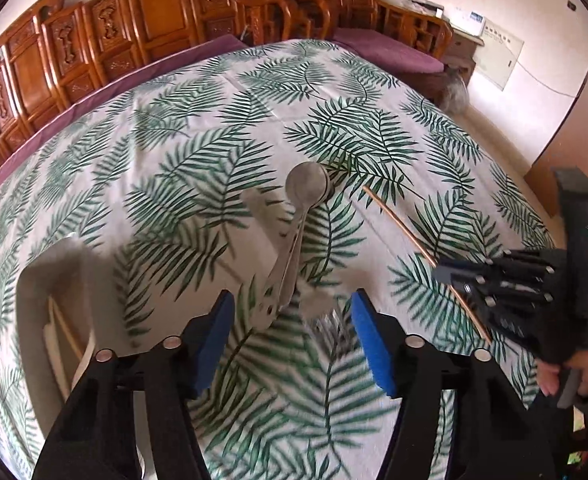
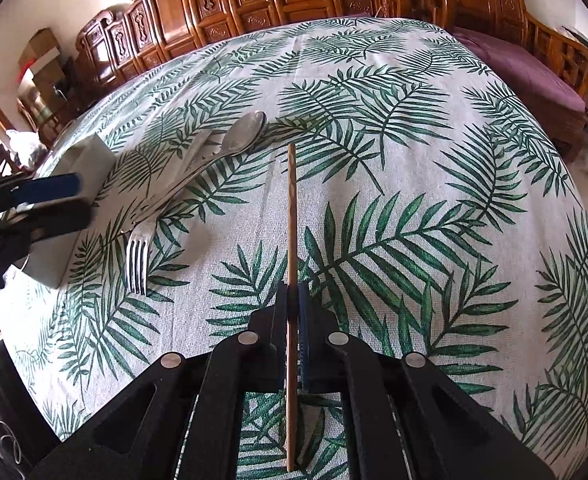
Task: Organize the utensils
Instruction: 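Grasp metal spoons and a fork with the left tool while the right tool holds the chopstick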
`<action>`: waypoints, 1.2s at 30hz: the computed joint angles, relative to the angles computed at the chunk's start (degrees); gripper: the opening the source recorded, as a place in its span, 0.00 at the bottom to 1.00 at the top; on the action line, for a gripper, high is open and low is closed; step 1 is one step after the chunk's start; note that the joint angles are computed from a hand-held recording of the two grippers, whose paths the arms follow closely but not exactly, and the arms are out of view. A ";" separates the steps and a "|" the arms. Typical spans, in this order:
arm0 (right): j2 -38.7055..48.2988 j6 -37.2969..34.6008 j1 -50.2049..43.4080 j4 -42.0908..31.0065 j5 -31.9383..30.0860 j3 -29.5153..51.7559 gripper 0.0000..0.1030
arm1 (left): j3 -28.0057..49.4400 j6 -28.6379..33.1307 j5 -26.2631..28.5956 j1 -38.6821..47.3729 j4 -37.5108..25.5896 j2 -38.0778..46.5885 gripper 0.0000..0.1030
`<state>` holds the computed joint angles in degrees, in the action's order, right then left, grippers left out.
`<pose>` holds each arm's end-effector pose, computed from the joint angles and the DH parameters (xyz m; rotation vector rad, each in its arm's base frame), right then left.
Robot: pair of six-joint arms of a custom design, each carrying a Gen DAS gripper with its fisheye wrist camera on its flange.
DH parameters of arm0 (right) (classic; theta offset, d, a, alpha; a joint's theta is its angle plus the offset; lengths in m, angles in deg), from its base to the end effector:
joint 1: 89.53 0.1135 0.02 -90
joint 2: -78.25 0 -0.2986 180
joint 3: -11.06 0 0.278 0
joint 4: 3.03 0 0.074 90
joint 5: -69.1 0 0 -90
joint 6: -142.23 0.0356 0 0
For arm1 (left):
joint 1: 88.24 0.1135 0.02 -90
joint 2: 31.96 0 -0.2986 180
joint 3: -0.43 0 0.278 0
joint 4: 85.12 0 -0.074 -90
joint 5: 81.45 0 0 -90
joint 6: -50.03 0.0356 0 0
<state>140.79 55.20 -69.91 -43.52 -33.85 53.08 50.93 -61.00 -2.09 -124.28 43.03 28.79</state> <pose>0.1813 0.0731 0.1859 -0.4619 2.6178 0.4303 0.1645 -0.1116 0.2282 0.2827 2.6112 -0.0968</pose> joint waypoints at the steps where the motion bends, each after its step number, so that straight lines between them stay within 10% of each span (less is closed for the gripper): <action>1: -0.24 0.00 -0.05 0.20 -0.03 -0.21 0.06 | 0.41 0.59 0.09 0.06 1.28 1.91 0.50; 23: -0.63 -0.98 1.26 0.02 1.87 -0.29 0.06 | 4.58 7.48 4.27 4.29 11.18 20.49 0.09; 36: -0.71 -1.17 0.52 0.08 0.93 -0.41 0.06 | 5.42 8.48 0.03 2.88 10.47 20.49 0.09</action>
